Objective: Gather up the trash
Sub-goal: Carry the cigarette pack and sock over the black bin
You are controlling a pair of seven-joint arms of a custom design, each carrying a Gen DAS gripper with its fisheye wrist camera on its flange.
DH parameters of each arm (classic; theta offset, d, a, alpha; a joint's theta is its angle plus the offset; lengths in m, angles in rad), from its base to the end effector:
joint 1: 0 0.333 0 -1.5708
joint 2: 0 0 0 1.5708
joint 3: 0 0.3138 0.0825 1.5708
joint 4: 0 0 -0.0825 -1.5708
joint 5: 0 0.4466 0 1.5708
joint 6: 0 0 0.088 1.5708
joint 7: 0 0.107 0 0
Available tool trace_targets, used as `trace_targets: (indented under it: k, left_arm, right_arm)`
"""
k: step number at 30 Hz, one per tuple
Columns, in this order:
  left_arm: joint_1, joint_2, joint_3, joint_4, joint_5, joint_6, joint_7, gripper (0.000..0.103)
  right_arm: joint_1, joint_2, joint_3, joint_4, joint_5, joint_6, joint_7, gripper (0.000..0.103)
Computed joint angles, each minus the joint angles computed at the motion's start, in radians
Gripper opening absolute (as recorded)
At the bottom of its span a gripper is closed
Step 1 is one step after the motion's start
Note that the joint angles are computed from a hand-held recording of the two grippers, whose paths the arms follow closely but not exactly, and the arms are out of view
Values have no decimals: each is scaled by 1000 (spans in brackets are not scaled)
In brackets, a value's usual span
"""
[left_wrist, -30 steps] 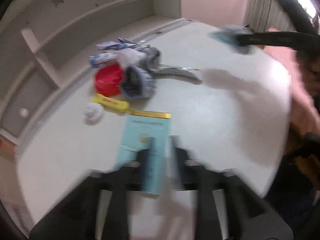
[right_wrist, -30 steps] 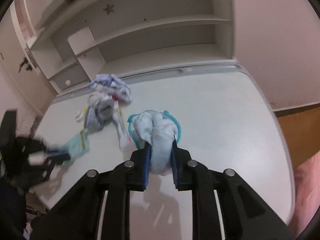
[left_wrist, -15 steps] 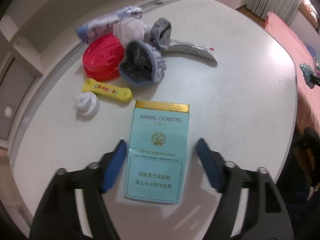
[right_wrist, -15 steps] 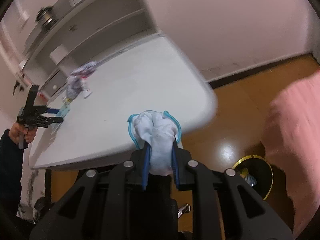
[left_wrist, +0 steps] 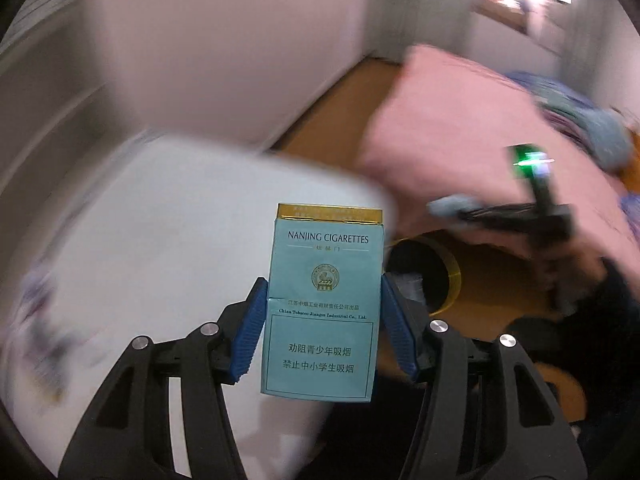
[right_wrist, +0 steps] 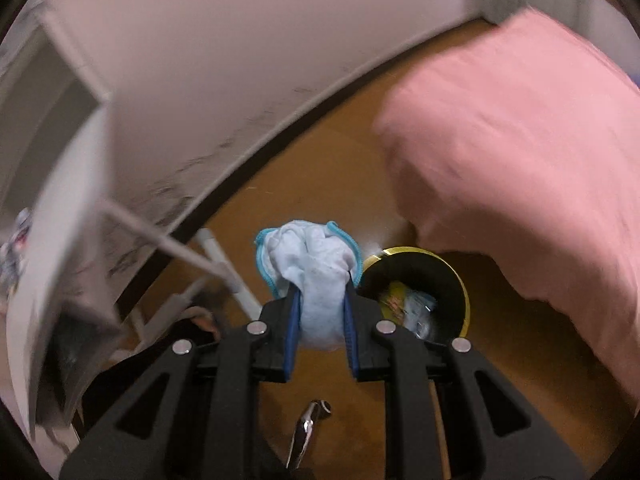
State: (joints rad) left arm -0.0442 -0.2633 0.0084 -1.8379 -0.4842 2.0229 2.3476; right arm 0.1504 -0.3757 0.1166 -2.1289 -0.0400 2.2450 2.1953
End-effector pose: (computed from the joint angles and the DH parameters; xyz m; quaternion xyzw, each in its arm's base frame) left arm 0.5693 -0.0467 0.6867 -0.4006 0.8590 -0.3016 0.1028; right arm 0.5237 0.1494 0.6011 -0.5606 0.7910 -0.1182 0.2148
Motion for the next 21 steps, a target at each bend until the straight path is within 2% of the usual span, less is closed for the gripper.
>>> trace_targets:
  k: [2,5,8,9,11,13,15,17,20,21]
  left_arm:
    - [-40,28,-29,1,-54,-19,-1,55]
    - [-91,63,-93,-56,-66,74,-9,55]
    - [-122,187,-128,-28,-104,67,-76,55]
    - [-130,220,-152,-38,-86,111,-113,55]
    - [-137,279,-180,-45,-42,165,-174,55]
    - [-131,366,-196,-7,-32,143,-255,55]
    - [-130,415,-216,-6,4,181,-303,55]
    - [-119,447,-235,-1,2,179,-306,55]
    - [-112,498,-261,7,-5,242,-306,55]
    - [-108,481,-271,-26,-10,269,-296,55]
  right_arm:
    - [-23,-12,-5,-32,-18,-9,38,19]
    - [-60,-28,-12,-80,-54,-27,80,19]
    - [-78,-37,-28,-129,-54,-53,97,19]
    - [-82,-42,-37,-149,-44,-58,98,19]
    - [-88,-50,-49,-182,-24,-63,97,19]
    - [-88,-64,-69,-223,15,-64,76,19]
    - [-92,-86,-73,-258,43,-62,69,19]
    - [-96,-94,-77,-280,62,-57,52,19]
    - [-103,-96,-72,-294,71,-51,42,19]
    - [-102,-77,-62,-281,72,-46,52,19]
